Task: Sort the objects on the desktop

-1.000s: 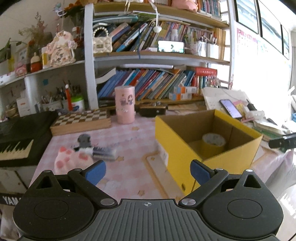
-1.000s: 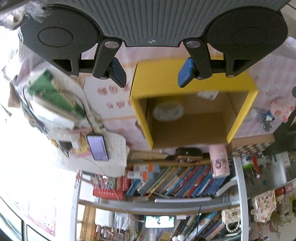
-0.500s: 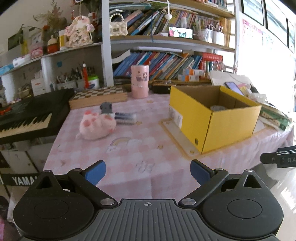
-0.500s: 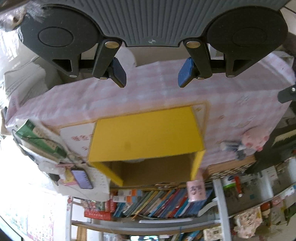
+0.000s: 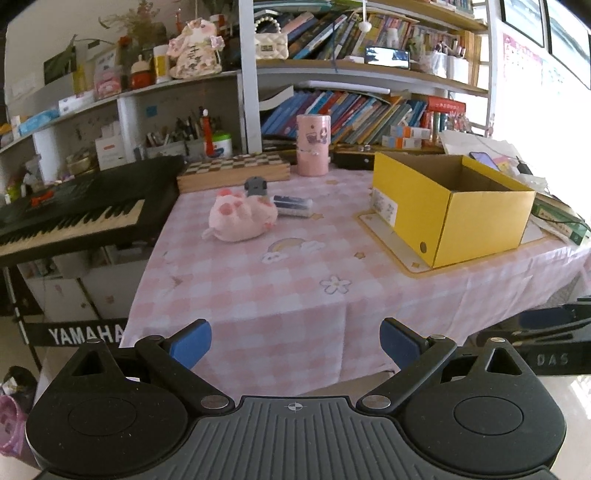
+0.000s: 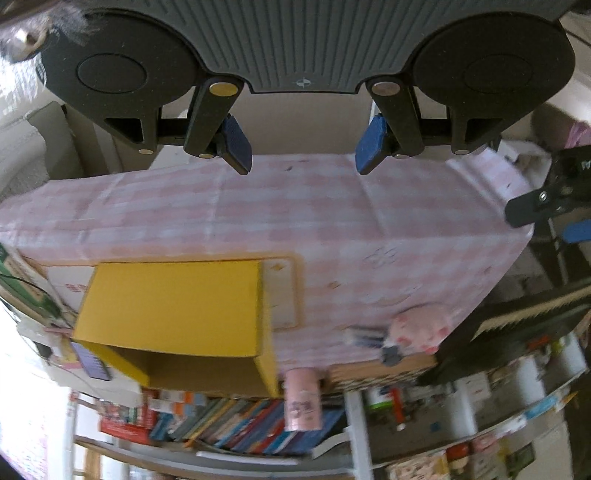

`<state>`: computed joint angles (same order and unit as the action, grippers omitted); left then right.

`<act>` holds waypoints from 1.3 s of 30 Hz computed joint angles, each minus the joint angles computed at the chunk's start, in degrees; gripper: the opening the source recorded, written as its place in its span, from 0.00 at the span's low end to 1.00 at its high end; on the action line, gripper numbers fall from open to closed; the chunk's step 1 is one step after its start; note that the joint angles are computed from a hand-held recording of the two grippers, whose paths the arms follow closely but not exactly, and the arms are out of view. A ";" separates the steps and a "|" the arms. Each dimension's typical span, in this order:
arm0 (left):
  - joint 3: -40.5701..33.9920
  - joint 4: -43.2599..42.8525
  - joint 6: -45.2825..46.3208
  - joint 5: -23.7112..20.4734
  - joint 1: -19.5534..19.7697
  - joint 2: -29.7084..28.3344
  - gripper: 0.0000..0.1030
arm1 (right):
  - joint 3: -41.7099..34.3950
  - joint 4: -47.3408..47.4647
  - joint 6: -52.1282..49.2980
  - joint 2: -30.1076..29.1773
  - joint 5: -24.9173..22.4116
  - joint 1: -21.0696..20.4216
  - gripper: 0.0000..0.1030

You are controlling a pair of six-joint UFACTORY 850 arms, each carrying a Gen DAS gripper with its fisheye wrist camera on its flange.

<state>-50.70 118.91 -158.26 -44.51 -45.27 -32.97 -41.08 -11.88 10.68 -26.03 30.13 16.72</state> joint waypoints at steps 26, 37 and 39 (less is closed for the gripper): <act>3.36 1.75 -5.55 -2.04 2.70 1.83 0.96 | -4.96 -6.42 0.77 -1.99 -3.00 4.63 0.67; -1.25 2.47 -3.12 -1.04 6.00 -1.02 0.96 | -12.24 -10.88 3.08 -6.68 -4.01 4.58 0.67; -2.37 2.77 -3.16 -0.42 7.00 -1.69 0.96 | -14.64 -13.37 4.88 -8.06 -5.03 4.46 0.67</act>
